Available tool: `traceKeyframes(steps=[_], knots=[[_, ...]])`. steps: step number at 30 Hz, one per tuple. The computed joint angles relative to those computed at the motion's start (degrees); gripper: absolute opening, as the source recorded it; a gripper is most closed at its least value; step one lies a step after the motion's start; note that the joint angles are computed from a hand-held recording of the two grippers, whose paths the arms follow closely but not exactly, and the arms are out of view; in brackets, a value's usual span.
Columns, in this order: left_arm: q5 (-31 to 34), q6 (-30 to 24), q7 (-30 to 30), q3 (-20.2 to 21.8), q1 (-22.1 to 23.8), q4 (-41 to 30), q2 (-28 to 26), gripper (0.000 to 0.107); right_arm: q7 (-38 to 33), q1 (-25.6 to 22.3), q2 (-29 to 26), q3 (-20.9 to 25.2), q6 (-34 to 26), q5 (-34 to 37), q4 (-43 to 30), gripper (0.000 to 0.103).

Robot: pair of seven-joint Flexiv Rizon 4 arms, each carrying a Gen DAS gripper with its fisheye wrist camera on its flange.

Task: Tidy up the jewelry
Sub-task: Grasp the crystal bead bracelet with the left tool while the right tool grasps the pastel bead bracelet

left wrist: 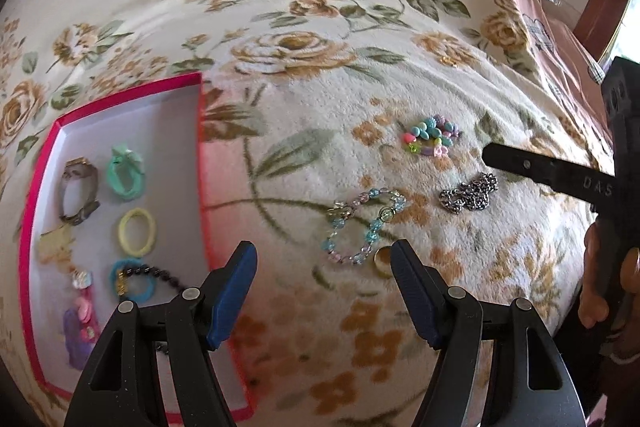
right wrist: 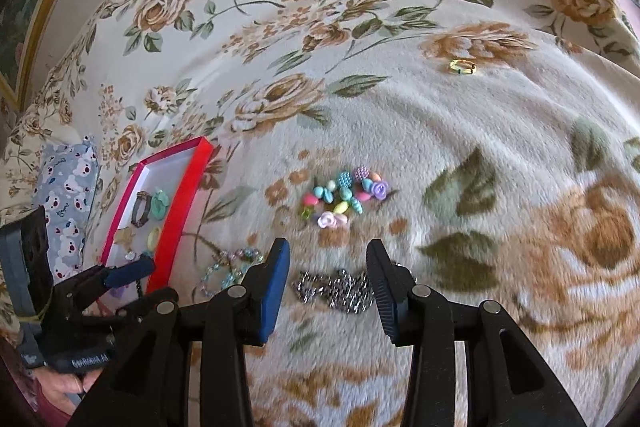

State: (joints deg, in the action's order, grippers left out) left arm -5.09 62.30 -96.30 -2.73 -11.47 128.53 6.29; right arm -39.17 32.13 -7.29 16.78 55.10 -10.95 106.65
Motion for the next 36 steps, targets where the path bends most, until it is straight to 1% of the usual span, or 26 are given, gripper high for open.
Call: traceKeyframes(steps=[4, 6, 7, 9, 12, 14, 15, 18, 19, 20, 22, 23, 24, 26, 27, 28, 36], knots=[[0.65, -0.11, -0.74, -0.60, 0.19, -1.82, -3.09, 0.068, 0.45, -0.08, -1.50, -0.69, -0.04, -0.72, -1.01, 0.041], [-0.82, 0.35, 0.27, -0.51, -0.21, -1.96, -3.82, 0.068, 0.44, -0.23, -2.09, -0.85, -0.04, -0.55, -1.52, 0.041], [-1.82, 0.91, 1.35, -0.51, -0.49, -1.87, -4.17, 0.068, 0.42, -0.27, -2.30, -0.92, -0.02, -0.61, -1.67, 0.042], [-0.88, 0.89, 1.02, -0.59, -0.53, -2.48, -4.88, 0.068, 0.89, -0.23, -2.85, -1.23, 0.17, -1.25, -1.85, 0.048], [-2.29, 1.29, 2.05, -0.74, -0.88, -3.00, -6.38, 0.068, 0.89, -0.20, -4.03, -1.39, -0.26, -1.38, -2.67, 0.048], [-1.98, 1.11, 2.17, -0.89, -0.99, -3.86, -7.74, 0.068, 0.97, -0.10, -5.06, -1.62, -0.71, -1.57, -3.37, 0.048], [-1.41, 0.89, 1.93, -0.93, -1.04, -4.42, -8.44, 0.067, 1.09, 0.02, -5.52, -1.77, -1.05, -1.89, -3.65, 0.048], [-0.76, -0.04, 2.33, -1.04, -1.21, -6.01, -10.83, 0.052, 0.75, 0.17, -6.67, -1.95, -1.43, -2.23, -4.13, 0.048], [0.22, 0.46, 2.16, -0.94, -1.36, -6.42, -11.40, 0.047, 0.77, 0.27, -6.97, -2.12, -1.30, -2.69, -4.07, 0.047], [0.68, 0.84, 2.27, -0.87, -1.48, -6.61, -11.68, 0.043, 0.84, 0.41, -7.14, -2.31, -1.41, -3.34, -4.01, 0.046], [0.84, 1.40, 2.67, -0.77, -1.58, -6.86, -12.14, 0.024, 2.20, 1.10, -7.36, -3.17, -2.06, -6.08, -3.74, 0.030], [-0.07, 2.02, 3.36, -0.82, -1.51, -6.55, -12.23, 0.019, 2.93, 1.33, -7.44, -3.49, -2.66, -7.22, -3.74, 0.017], [-1.33, 2.72, 4.31, -0.94, -1.42, -6.12, -12.24, 0.015, 3.57, 1.41, -7.51, -3.70, -3.01, -8.01, -3.70, 0.016], [-2.92, 3.36, 5.66, -1.00, -1.36, -5.53, -12.04, 0.014, 3.95, 1.07, -7.45, -3.65, -2.11, -8.27, -3.29, 0.015], [-3.28, 3.96, 5.91, -0.96, -1.42, -5.16, -11.85, 0.014, 4.21, 1.10, -7.28, -3.70, -1.93, -8.89, -3.05, 0.007], [-3.74, 4.20, 6.19, -0.91, -1.46, -4.72, -11.39, 0.011, 4.67, 1.16, -7.00, -3.79, -1.39, -9.66, -2.66, 0.007], [-9.46, 6.83, 9.14, -0.34, -1.97, 0.18, -5.34, 0.008, 4.72, 0.78, -4.21, -2.61, 2.99, -10.05, -1.56, 0.006]])
